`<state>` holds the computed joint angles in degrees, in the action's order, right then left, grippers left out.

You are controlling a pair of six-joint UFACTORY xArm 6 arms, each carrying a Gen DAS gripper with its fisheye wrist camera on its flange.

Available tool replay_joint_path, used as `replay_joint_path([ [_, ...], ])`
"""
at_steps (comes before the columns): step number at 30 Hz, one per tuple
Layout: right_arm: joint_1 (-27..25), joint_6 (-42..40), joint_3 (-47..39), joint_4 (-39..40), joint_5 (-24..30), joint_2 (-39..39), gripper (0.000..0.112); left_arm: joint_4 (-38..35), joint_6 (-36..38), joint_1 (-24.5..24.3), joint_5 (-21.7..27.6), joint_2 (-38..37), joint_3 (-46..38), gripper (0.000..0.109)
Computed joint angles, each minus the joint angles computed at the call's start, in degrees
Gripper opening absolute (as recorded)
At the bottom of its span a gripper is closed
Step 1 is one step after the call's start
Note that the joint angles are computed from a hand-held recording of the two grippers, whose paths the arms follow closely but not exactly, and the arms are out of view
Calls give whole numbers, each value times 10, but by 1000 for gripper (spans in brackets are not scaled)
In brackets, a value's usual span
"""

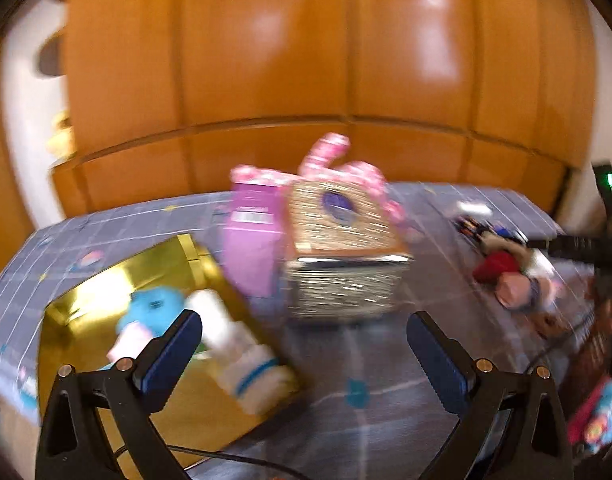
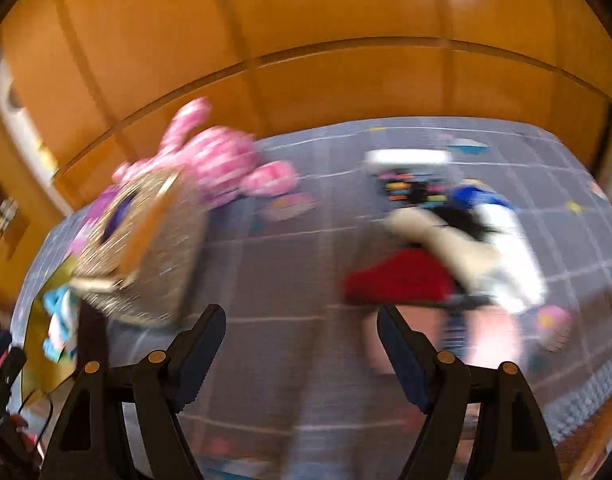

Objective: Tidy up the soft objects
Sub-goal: 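Grasp the brown scrunchie with the left gripper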

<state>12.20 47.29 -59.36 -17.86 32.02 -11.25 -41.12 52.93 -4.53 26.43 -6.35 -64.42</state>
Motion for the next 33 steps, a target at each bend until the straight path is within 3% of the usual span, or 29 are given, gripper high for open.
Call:
replay_joint_path([
  [8, -89, 56, 73, -47, 47, -128, 79, 22, 69, -85, 99, 45, -50, 102],
  [15, -124, 43, 107, -65, 70, -199, 79, 30, 114, -170, 212, 99, -112, 102],
  [22, -137, 35, 135, -39, 72, -217, 80, 84, 95, -256, 243, 156, -155, 98],
  [28, -152, 37, 153, -31, 68, -231, 81, 114, 47, -283, 240, 199, -187, 92],
  [30, -161, 38, 160, -23, 65, -236, 81, 122, 27, -286, 254, 218, -205, 81],
  [31, -165, 38, 163, -19, 63, -238, 81, 120, 18, -285, 272, 230, -220, 67],
  [33, -170, 44, 166, -15, 63, -239, 81, 100, 23, -282, 264, 231, -217, 49],
])
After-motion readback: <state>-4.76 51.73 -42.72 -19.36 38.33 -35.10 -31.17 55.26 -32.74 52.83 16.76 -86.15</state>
